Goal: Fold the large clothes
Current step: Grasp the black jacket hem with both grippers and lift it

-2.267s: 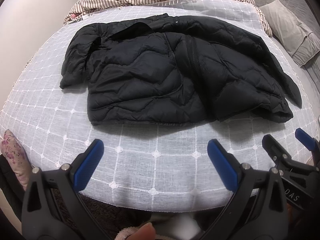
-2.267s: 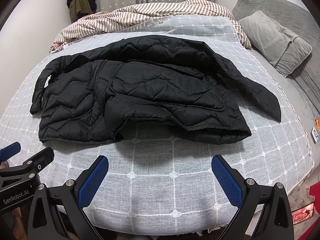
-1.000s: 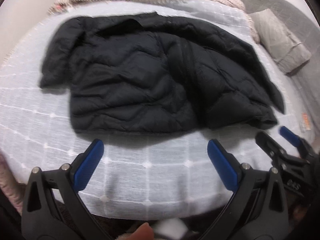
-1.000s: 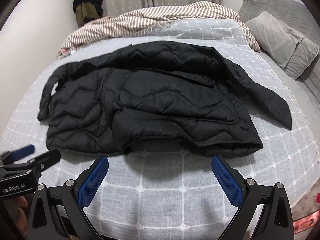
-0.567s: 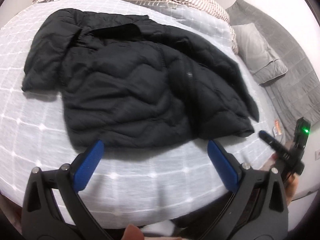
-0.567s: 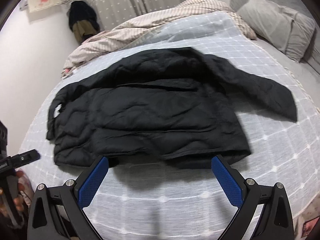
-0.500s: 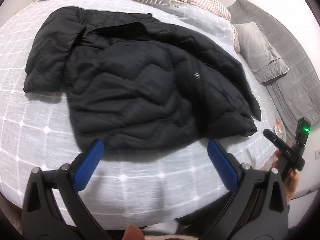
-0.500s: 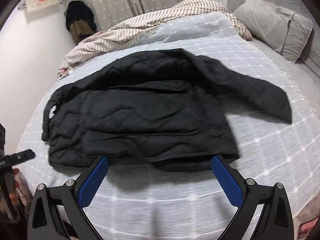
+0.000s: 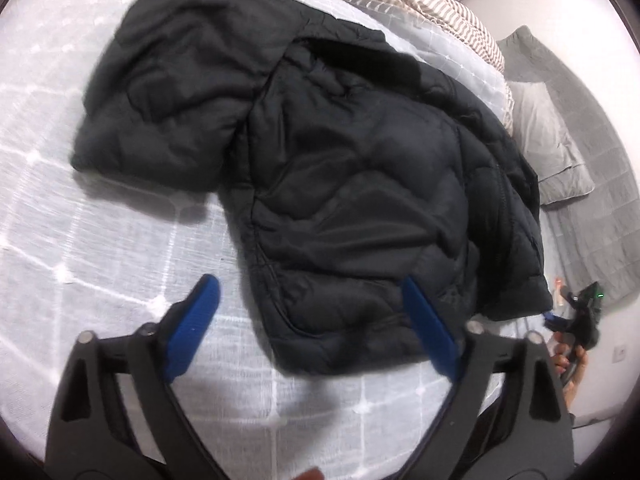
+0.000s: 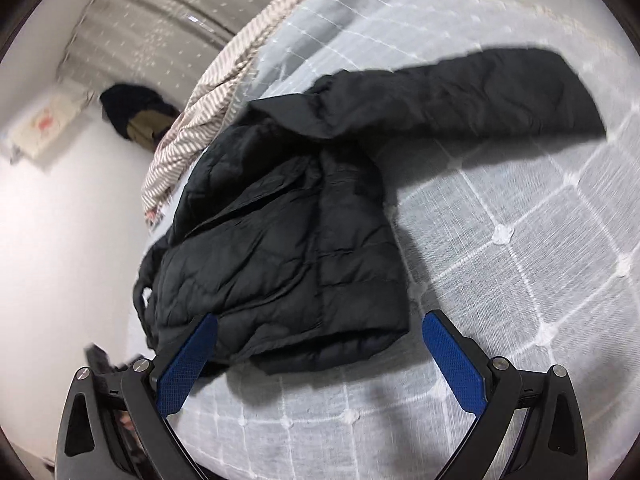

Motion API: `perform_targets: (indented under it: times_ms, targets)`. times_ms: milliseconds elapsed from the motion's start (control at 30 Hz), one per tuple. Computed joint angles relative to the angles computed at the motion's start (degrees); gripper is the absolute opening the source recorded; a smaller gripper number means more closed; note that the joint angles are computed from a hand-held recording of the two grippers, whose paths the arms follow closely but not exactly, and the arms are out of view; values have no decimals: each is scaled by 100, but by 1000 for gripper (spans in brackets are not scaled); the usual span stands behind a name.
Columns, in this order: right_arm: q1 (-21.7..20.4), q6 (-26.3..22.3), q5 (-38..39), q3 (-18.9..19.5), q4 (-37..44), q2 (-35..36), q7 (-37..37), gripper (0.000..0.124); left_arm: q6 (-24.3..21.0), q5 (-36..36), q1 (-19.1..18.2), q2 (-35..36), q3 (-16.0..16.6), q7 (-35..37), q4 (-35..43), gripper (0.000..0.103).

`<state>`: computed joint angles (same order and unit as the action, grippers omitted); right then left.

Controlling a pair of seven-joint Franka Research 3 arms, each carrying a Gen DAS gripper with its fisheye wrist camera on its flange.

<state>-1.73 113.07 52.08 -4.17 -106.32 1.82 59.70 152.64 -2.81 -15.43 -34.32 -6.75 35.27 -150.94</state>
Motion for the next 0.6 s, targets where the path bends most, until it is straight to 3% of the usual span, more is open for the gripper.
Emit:
perform_targets:
  times_ms: [67, 133, 167, 200, 233, 267, 300, 333, 400, 500, 600]
  targets:
    - [-88, -393, 476, -35, 194, 352, 142, 94, 487, -280, -184, 95, 207, 85, -216, 81]
    - [-226, -794, 928, 1, 343, 693, 370, 71, 1145, -692, -505, 243, 499, 237, -440, 73]
    - [-273, -864, 1055, 39, 366, 785, 430, 65, 1452, -751, -509, 267, 477, 209, -538, 73]
    - [-330, -985, 1244, 81, 386, 897, 483, 51, 1639, -712, -523, 267, 486, 147, -588, 59]
    - [-380, -1075, 1428, 128, 373, 956, 473, 32, 1710, -878, -737, 275, 674, 280, -588, 38]
    - [-402, -1087, 1503, 162, 342, 941, 459, 24, 1774, -1224, -936, 271, 807, 537, -580, 30]
    - [-403, -1029, 1536, 187, 299, 871, 397, 14, 1757, -1255, -935, 230, 774, 542, -570, 17]
    - [-401, -982, 1552, 198, 269, 800, 328, 12, 1651, -885, -733, 142, 585, 200, -538, 13]
    - [-380, -858, 1579, 189, 204, 539, 142, 10, 1103, -395, -105, -139, -73, -193, -316, 11]
    - [-335, -741, 1538, 108, 205, 169, -42, 9, 783, 12, 27, -626, -311, -449, -113, 10]
    - [-262, -728, 1289, 1, 160, -224, -216, 9, 79, 393, 25, -1033, -451, -510, 252, 10]
